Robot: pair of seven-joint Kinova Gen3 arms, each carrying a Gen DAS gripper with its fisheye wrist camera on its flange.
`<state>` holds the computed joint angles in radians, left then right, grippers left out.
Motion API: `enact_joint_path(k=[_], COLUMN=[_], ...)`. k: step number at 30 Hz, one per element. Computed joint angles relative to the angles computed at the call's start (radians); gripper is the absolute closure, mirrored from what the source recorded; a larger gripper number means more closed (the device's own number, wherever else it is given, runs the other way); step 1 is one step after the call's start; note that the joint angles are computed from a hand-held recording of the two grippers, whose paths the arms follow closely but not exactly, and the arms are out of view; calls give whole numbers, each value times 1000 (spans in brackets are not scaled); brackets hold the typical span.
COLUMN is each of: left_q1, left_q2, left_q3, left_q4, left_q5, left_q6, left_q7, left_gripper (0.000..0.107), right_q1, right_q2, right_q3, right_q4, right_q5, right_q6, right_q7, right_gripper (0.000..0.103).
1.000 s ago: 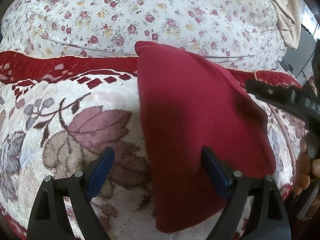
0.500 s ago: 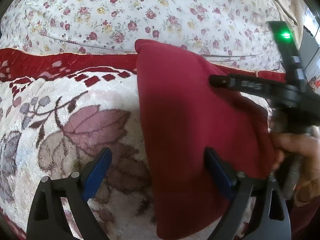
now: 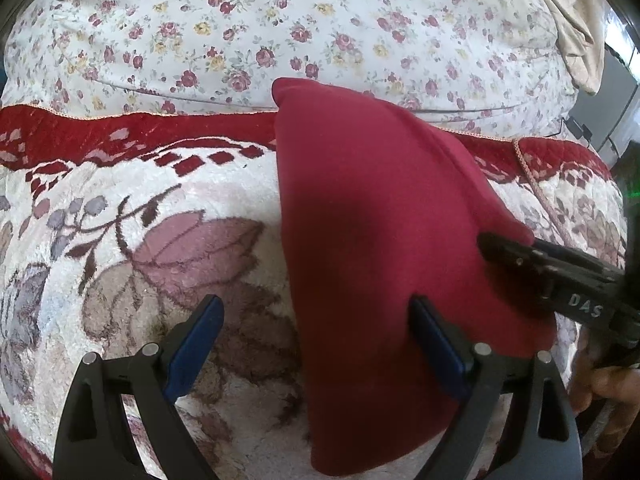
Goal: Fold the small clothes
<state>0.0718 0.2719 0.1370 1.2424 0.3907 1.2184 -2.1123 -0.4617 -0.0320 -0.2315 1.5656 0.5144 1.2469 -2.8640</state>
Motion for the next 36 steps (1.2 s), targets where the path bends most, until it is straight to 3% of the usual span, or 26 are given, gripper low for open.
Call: enact_joint_path(k=[4,8,13,17,23,29,36], left_q1=[-3,-26,-67,-53,-45,-36,-32], left_q2=[0,8,59,109,119,140,163], left_q3=[0,4,10,12,25,31,38], left_q4=[0,-12,-67,-122,-132,-163,-191], left_q5=[7,48,139,121,111,104,105], left_q6=[2,17,83,124,115,130,146], left_q7=[0,-22,10,73,71,82,87], left_gripper=[14,14,14,14,12,11,10], right_q1=[7,51,128,179,233,262,275], right_q2=[-40,-106,-158,-168,-152,-140,-109], right_q3=[-6,-16,16,43,66,90,73], right_q4=[22,100,183,236,268,288,292], right_q5=[-10,-21,-105,-179,-261,-344,-334], right_q6=[-21,-109,-264,-385,-501,-584,-626], right_q7=[-33,-94,-59,3,121,235,288], right_gripper=[29,21,12,10,6,5,4])
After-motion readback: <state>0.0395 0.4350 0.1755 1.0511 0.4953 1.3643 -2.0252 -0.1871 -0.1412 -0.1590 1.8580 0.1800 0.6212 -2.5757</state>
